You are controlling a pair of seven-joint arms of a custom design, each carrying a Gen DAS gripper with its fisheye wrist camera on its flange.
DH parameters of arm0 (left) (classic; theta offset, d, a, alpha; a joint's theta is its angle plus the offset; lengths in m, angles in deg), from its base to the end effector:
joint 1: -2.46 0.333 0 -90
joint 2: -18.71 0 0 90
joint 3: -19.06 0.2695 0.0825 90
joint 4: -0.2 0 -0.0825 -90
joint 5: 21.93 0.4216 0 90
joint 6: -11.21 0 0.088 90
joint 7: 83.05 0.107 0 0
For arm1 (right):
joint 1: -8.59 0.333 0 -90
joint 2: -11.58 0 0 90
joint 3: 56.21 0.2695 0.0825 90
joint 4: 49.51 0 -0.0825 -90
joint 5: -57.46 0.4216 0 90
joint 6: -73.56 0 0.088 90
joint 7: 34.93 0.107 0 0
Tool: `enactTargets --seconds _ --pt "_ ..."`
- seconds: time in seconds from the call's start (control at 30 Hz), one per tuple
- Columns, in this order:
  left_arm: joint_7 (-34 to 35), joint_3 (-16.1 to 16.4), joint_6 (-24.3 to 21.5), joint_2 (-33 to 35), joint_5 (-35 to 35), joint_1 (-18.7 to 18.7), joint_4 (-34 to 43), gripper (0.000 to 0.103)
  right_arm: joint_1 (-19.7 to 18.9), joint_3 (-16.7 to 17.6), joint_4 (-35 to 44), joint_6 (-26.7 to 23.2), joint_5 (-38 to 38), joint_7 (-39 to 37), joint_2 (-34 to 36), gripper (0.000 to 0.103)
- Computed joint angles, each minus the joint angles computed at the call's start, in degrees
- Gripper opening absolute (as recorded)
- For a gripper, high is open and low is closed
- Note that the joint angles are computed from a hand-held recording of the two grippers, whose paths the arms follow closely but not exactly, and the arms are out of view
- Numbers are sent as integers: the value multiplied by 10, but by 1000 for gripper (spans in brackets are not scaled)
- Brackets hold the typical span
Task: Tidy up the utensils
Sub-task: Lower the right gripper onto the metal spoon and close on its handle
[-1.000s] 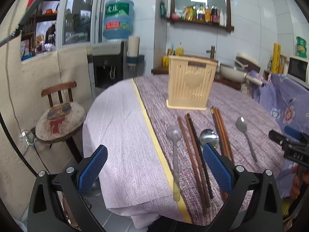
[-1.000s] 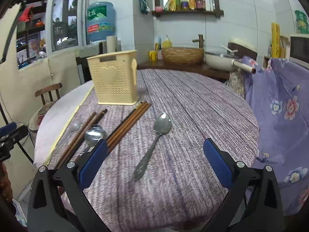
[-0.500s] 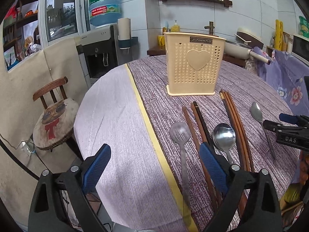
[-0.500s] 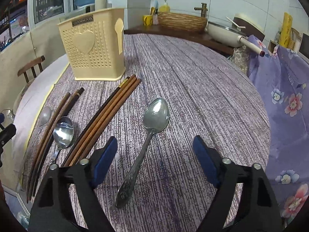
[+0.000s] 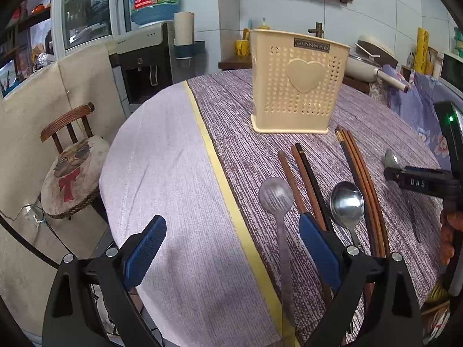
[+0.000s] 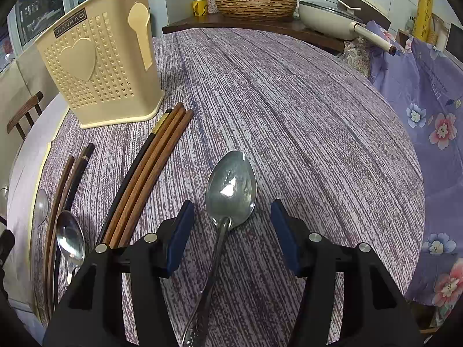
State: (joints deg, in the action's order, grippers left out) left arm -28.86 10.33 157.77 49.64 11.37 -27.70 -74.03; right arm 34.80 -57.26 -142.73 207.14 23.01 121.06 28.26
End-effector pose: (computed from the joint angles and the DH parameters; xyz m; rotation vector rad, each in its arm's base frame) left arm 0.6138 -0.4702 0.4709 -1.4141 2.0641 -0.8603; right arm 0.6421 0.2923 0.4418 -1.4860 2.1943 -0.7058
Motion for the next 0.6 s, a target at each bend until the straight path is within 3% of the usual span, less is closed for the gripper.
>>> enactTargets --seconds 0.33,0.6 --pt "79 -8 -94 88 -50 -17 130 71 -2 -6 17 7 9 -12 13 46" --pt "119 4 -148 151 -71 -39 230 67 -1 -8 18 7 10 -12 14 44"
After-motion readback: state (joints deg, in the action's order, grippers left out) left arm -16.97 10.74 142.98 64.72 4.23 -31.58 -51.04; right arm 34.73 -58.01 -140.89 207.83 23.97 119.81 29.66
